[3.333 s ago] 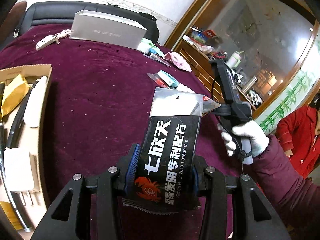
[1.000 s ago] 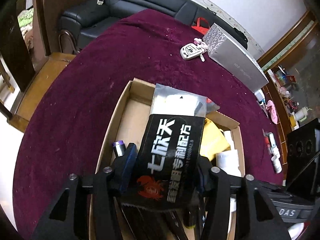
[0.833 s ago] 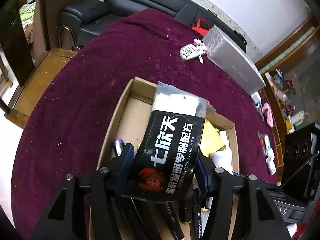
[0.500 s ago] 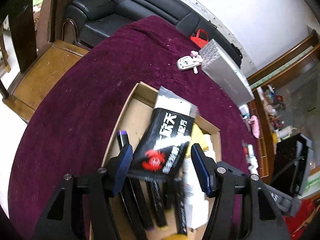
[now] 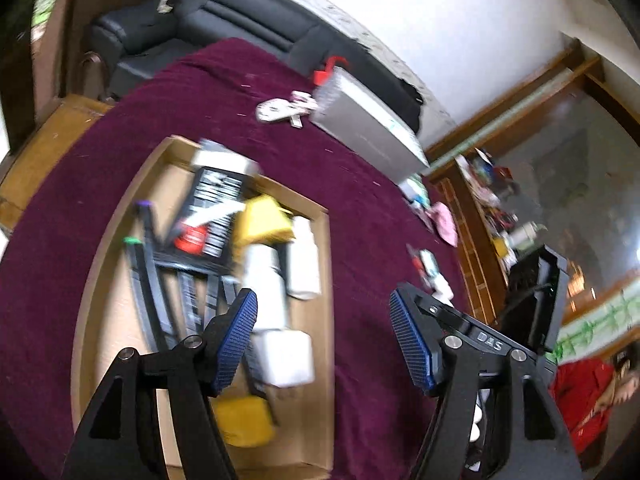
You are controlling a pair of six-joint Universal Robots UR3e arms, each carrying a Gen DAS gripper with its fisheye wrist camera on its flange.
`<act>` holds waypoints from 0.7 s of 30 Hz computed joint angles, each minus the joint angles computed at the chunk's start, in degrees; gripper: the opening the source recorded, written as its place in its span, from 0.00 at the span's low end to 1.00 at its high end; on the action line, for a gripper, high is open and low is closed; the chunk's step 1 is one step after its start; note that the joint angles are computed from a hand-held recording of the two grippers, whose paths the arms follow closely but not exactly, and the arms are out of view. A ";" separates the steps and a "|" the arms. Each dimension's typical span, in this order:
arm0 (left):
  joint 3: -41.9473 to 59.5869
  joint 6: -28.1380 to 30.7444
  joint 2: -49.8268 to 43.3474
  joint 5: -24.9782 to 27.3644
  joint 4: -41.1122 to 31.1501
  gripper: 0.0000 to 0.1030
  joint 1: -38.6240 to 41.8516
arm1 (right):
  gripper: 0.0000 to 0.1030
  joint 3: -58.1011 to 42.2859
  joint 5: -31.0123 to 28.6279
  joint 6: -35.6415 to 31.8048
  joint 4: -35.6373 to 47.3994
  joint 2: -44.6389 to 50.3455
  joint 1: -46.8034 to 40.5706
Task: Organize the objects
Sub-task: 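Move both open tools back toward the remaining items on the table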
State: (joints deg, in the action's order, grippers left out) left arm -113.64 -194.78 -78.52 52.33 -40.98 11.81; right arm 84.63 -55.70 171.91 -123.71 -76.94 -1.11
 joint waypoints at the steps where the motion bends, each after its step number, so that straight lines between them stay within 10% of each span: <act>1: 0.26 -0.69 -0.19 0.74 0.95 0.61 -1.72 | 0.42 2.03 -0.13 -0.93 -0.92 -1.75 -0.90; 21: 30.06 -11.18 -36.97 15.87 6.62 0.61 -37.96 | 0.48 12.23 5.89 -13.74 4.09 -9.69 -37.91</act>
